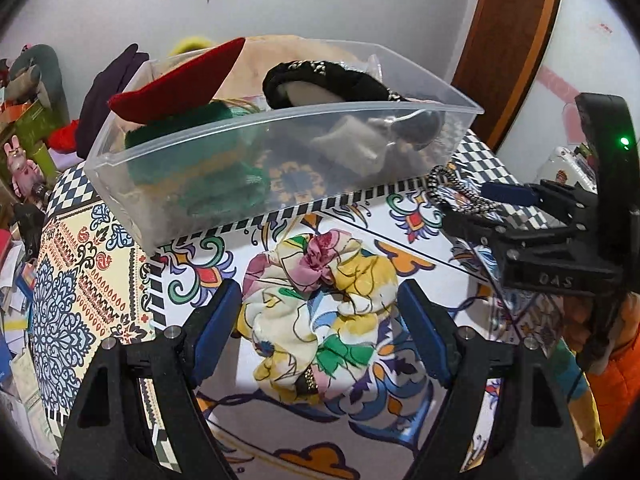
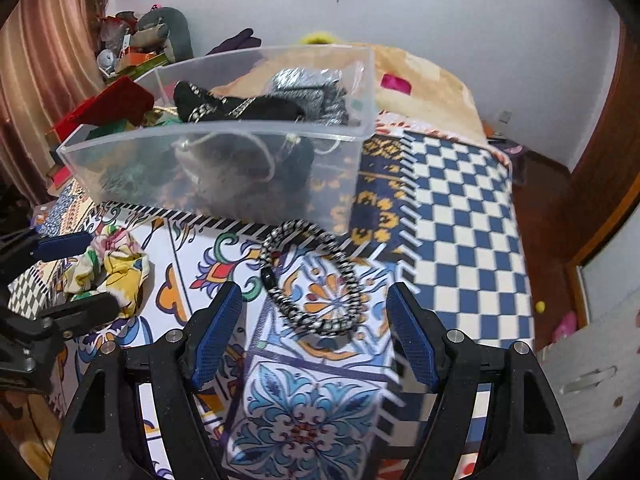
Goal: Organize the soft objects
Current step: 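Grasp the floral scrunchie with left tool while right grasps the beaded bracelet, then drop the scrunchie into the box with left tool while right drops the bracelet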
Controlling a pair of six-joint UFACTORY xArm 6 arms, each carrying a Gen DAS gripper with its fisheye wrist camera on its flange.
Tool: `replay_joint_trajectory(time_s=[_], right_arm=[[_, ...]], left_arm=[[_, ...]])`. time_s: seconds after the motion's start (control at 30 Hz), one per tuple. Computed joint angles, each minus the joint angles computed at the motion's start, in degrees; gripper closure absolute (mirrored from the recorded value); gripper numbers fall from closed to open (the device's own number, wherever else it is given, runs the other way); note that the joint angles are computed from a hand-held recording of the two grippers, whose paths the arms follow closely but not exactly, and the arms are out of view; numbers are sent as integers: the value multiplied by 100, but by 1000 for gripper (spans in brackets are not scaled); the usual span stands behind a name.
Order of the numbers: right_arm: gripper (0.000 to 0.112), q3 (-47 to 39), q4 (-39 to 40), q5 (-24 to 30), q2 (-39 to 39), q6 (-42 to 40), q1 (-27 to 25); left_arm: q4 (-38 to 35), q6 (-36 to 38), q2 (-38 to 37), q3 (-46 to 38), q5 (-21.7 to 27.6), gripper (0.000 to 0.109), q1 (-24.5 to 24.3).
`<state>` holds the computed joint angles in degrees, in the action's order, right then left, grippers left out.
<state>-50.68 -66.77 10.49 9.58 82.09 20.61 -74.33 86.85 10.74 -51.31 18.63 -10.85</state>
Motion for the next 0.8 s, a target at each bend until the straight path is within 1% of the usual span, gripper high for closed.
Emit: replay_joint_trajectory(time_s=[0.07,0.13,0.17,0.23,0.27,0.33,0.37,0.4,0.43,0.5,0.53,0.6,0.67,0.8], right_arm=[[40,-62,-151,34,38,103,15],[47,-105,-445,119,47,423,51],[49,-105,-626,124,47,618,53],[64,-101,-781,117,17,780,66],[68,-100,-863,79,11,883,65],[80,-176,-860,42,70,888,80],[84,-200,-908,-19,93,940,78],[90,-205,-946,-85,102,979,64],[93,-211,-939,-98,108,985,72],[98,-210,-1008,-50,92,1079,106],[98,-210,-1082,-95,89,1157,92],[98,-190,-1180,-159,54,1263,84],[98,-158,-1310,-127,-27,1388,116],[98,-8,-1670,-116,-311,1721,136]], left_arm=[[-85,69,57,-63,-66,28,-32],[-274,219,99,-87,-130,28,-92],[-351,268,90,-79,-153,28,-103],[-535,373,128,-103,-201,30,-117],[-601,404,160,-139,-202,31,-101],[-964,699,211,-172,-325,39,-189],[-983,738,180,-142,-335,42,-178],[-978,739,164,-126,-320,46,-171],[-935,699,139,-105,-276,50,-154],[-713,498,97,-78,-135,71,-79],[-562,360,67,-54,-33,79,-29],[-340,121,40,-53,131,85,42],[-321,111,-48,-2,217,87,95],[-519,377,-355,171,324,88,173]])
